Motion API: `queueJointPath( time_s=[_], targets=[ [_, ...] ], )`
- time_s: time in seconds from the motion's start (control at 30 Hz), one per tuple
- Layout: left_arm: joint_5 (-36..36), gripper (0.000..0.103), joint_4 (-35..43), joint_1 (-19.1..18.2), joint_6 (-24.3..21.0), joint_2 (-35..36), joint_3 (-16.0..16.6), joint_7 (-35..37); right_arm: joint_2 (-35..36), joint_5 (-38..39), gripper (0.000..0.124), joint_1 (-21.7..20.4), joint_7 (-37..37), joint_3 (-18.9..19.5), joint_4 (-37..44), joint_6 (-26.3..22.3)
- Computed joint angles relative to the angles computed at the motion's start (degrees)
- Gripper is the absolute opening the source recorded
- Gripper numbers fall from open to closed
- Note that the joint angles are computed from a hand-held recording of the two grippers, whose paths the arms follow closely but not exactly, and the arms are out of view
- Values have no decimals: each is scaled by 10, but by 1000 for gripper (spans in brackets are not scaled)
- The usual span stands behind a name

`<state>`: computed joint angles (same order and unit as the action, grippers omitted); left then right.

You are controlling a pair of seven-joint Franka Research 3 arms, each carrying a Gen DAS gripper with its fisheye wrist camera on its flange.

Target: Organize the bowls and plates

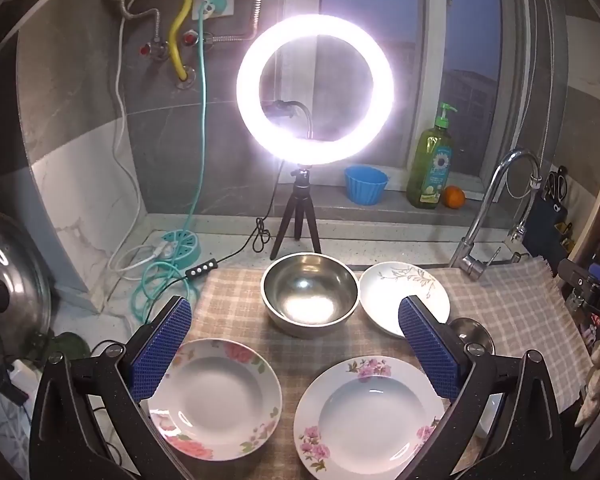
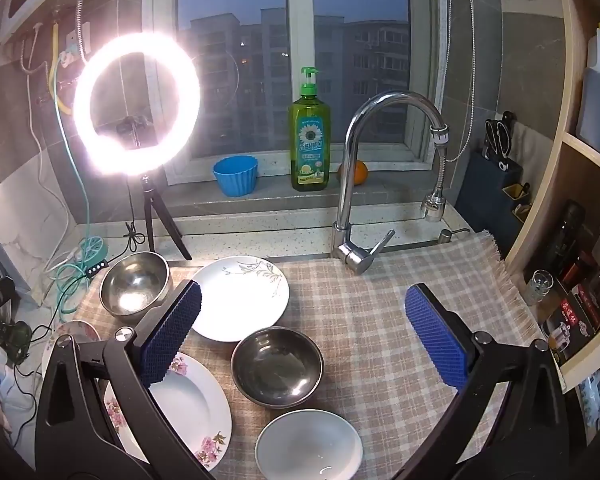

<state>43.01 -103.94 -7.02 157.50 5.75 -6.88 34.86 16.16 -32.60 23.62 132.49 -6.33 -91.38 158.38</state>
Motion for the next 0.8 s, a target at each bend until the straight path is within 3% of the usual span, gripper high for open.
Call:
queueJointPath(
  time_s=[0.8],
  targets=[
    [-20, 103, 1, 0, -7, 5, 0, 8, 4, -4, 103, 2, 2, -2, 1, -4]
  ],
)
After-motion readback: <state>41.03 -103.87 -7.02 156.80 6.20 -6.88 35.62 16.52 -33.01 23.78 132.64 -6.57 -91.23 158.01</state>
